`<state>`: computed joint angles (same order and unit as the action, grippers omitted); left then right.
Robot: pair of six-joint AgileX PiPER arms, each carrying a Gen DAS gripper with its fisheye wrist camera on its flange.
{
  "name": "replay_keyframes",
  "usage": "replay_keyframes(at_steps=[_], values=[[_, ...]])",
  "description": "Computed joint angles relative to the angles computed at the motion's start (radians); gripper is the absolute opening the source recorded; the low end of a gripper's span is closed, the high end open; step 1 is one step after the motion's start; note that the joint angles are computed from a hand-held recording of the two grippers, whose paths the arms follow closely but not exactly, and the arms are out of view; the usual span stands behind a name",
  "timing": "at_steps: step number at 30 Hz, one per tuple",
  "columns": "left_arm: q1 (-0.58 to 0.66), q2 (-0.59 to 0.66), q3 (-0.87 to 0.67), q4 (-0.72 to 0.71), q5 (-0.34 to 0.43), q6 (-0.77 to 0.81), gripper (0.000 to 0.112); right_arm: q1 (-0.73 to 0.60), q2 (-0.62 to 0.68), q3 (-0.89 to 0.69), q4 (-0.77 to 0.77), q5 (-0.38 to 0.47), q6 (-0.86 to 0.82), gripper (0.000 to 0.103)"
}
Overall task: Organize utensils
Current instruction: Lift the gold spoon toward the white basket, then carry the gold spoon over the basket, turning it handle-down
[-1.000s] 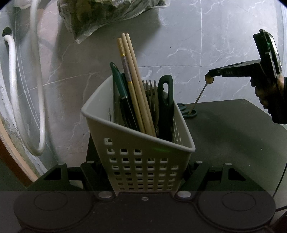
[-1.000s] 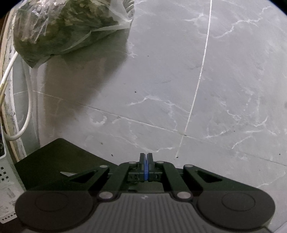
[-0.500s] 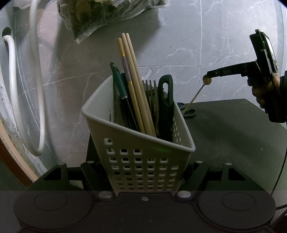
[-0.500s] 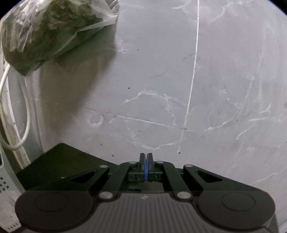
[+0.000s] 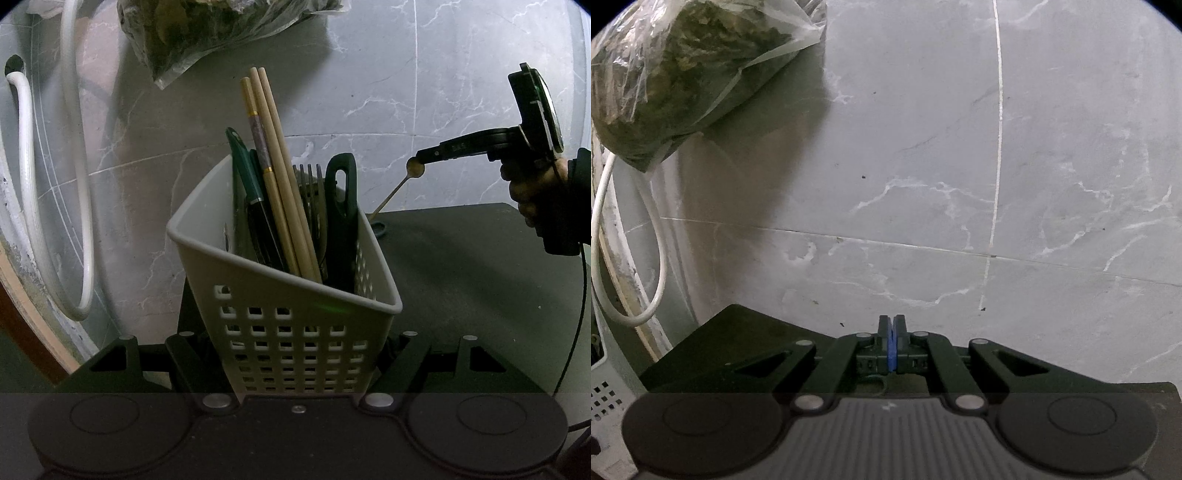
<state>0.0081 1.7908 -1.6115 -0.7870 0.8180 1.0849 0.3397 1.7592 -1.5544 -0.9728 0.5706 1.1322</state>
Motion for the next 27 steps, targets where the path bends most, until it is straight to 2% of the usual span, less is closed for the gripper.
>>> replay_keyframes(at_steps=[4,8,17,22,27], values=[[-0.003,-0.002,0.004,0.005,-0.005,-0.006,0.076,-0.011,0.017,-0.020,0.023,-0.006,-0.008,0.000],[-0.006,0.000,-0.005,0.022,-0.002,-0.025,0.076,-0.045,0.021,0.013,0.032,-0.048,0.076,0.000],[-0.014,0.014,-0.043,0.067,0.017,-0.072,0.077,-0.168,0.000,0.226,-0.015,-0.270,0.412,0.000],[-0.017,0.020,-0.053,0.076,0.019,-0.083,0.077,-0.187,-0.006,0.276,-0.042,-0.316,0.471,0.000],[-0.022,0.020,-0.052,0.079,0.013,-0.085,0.077,-0.196,-0.013,0.288,-0.038,-0.338,0.462,0.000]])
